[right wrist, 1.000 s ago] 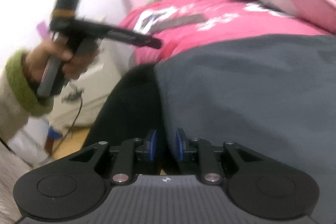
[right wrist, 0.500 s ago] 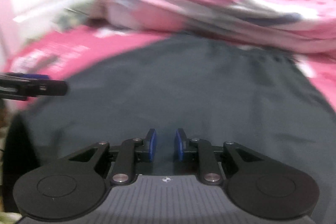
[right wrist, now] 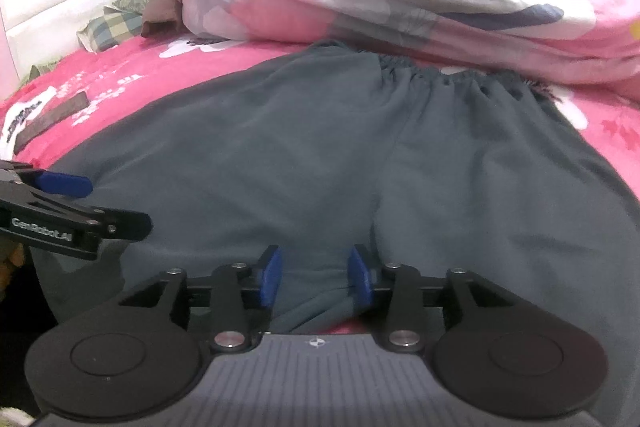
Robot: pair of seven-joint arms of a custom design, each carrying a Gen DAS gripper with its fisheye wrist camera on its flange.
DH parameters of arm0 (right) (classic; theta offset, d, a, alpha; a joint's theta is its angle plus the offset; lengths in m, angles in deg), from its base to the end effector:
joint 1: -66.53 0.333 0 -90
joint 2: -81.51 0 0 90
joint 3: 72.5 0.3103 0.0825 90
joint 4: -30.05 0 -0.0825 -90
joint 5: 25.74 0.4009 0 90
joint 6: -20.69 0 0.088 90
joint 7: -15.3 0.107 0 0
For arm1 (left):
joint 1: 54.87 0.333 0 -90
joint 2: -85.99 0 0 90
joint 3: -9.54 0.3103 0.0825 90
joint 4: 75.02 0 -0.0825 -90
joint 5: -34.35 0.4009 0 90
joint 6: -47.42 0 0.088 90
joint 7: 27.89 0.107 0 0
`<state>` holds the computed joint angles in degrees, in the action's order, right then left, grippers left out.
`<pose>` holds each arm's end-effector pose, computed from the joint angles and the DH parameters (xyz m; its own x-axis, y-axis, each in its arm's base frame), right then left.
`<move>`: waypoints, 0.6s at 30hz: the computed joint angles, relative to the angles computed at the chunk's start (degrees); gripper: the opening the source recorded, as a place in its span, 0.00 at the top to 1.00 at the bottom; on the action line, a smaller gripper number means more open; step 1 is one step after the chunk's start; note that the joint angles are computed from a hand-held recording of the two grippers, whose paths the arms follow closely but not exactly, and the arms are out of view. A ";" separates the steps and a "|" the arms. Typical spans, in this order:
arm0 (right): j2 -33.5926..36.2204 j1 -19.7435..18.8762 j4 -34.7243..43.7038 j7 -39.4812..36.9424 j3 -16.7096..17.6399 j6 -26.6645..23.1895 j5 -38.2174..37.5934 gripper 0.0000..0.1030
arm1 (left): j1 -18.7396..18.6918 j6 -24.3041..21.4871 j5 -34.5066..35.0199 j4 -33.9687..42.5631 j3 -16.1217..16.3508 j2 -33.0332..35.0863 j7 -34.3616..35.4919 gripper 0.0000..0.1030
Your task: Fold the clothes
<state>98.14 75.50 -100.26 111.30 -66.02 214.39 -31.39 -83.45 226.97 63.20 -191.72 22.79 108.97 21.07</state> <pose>0.5697 0.1668 0.3076 0.2720 -0.9607 -0.0547 -0.6693 -0.1480 -0.7281 0.6102 -0.2203 0.3040 -0.1210 -0.9916 0.0463 -0.7562 0.0619 -0.6515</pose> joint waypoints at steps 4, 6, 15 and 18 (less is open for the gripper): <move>-0.26 -12.59 0.51 3.26 11.89 -1.92 -3.80 0.44 | 0.62 -4.12 0.36 1.77 -1.42 0.13 -0.56 0.00; -0.23 -16.86 0.87 8.32 14.96 -1.87 -8.79 0.36 | 2.10 -5.30 0.75 2.22 -3.03 0.09 -1.01 0.00; -0.81 6.77 3.69 5.78 -8.73 -5.91 4.27 0.14 | 7.08 -11.92 1.91 5.29 -9.20 0.44 -2.59 0.00; 0.20 11.98 5.10 7.09 -14.16 -8.66 5.83 0.05 | 8.18 -13.79 2.06 6.13 -10.70 0.55 -2.94 0.00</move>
<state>98.34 87.49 -95.16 118.39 -80.19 205.72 -25.57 -75.27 213.19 65.26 -185.60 12.09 109.52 18.13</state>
